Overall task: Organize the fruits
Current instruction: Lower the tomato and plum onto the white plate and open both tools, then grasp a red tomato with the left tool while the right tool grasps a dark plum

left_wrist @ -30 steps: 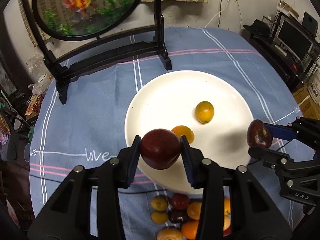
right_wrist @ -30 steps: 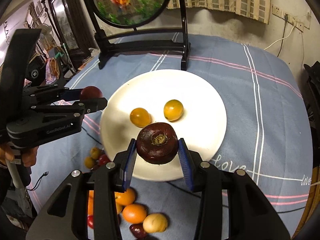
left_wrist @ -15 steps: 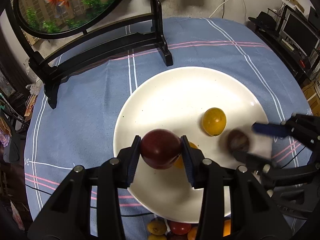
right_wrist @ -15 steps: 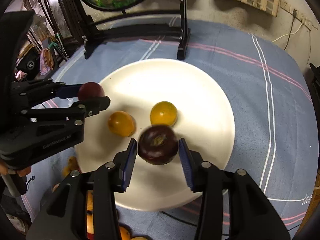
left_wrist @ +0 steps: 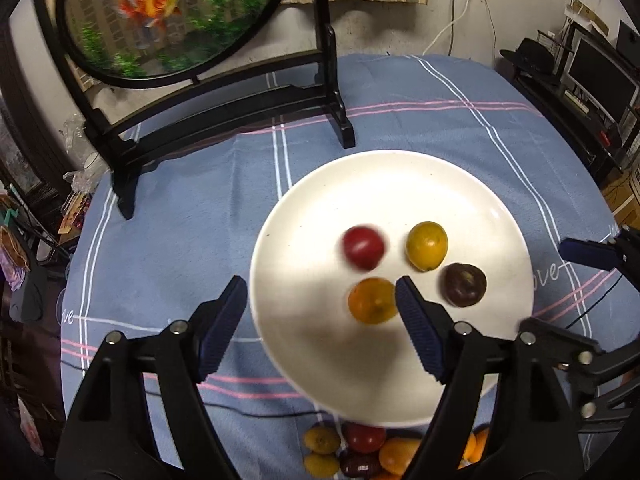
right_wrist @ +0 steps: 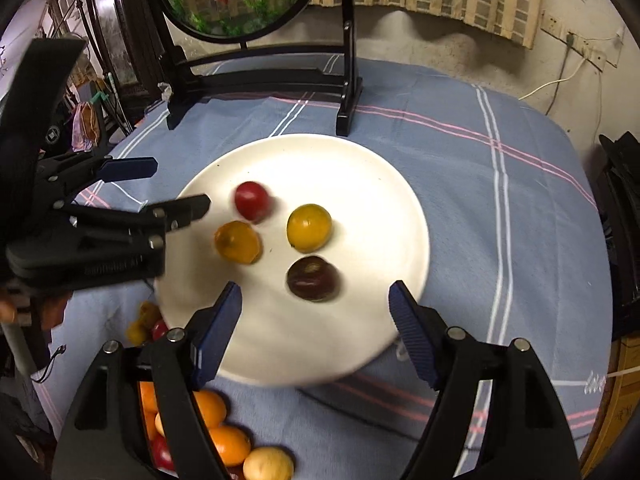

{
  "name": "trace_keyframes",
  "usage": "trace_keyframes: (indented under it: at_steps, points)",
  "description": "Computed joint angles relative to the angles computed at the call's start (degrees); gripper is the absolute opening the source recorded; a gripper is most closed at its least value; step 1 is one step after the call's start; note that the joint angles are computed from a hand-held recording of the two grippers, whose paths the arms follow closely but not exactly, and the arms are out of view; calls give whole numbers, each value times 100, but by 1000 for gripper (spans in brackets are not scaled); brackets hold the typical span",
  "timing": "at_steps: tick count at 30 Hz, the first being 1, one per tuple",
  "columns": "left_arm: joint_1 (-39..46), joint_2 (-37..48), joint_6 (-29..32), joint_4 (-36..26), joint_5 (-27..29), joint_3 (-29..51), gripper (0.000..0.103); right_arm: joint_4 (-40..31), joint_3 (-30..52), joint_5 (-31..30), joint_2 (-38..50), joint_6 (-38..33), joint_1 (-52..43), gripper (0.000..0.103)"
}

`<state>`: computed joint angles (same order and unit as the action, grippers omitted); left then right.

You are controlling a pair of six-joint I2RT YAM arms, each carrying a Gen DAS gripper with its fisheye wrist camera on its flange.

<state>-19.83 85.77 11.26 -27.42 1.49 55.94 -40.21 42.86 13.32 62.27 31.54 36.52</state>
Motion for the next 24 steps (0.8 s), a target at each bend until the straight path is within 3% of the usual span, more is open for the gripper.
trace_keyframes:
  at_steps: [5,8,12,16,18,21,24]
  points:
    - [330,-878,102,-367,254,-420,82,-836,-85,667,-763,949,1146,76]
    - [530,-1455,293,-555,396,-769,82,-1494,-155,1205,-973,1984,2244,76]
    - [1044,-2399,693,-1094,729,-1354,82,-2187,-428,1617,-989,4033,4093,76]
    - [1682,-3206,1266,-1728,1093,-1847,82,-2251,-650,1590,-585,5738,5582,76]
    - [2152,-3558,1736,-2132,1347,-2064,82,-1951,-635,1665,-324,6096,6069,76]
    - [2966,-3853,2468,-2564,1549,-2336,82,-1568,-411,1643,64,5689,6171,76]
    - [3573,-3953,3001,-2876,1702,-2483,82,-1818,-192,1574,594,5594,6092,76]
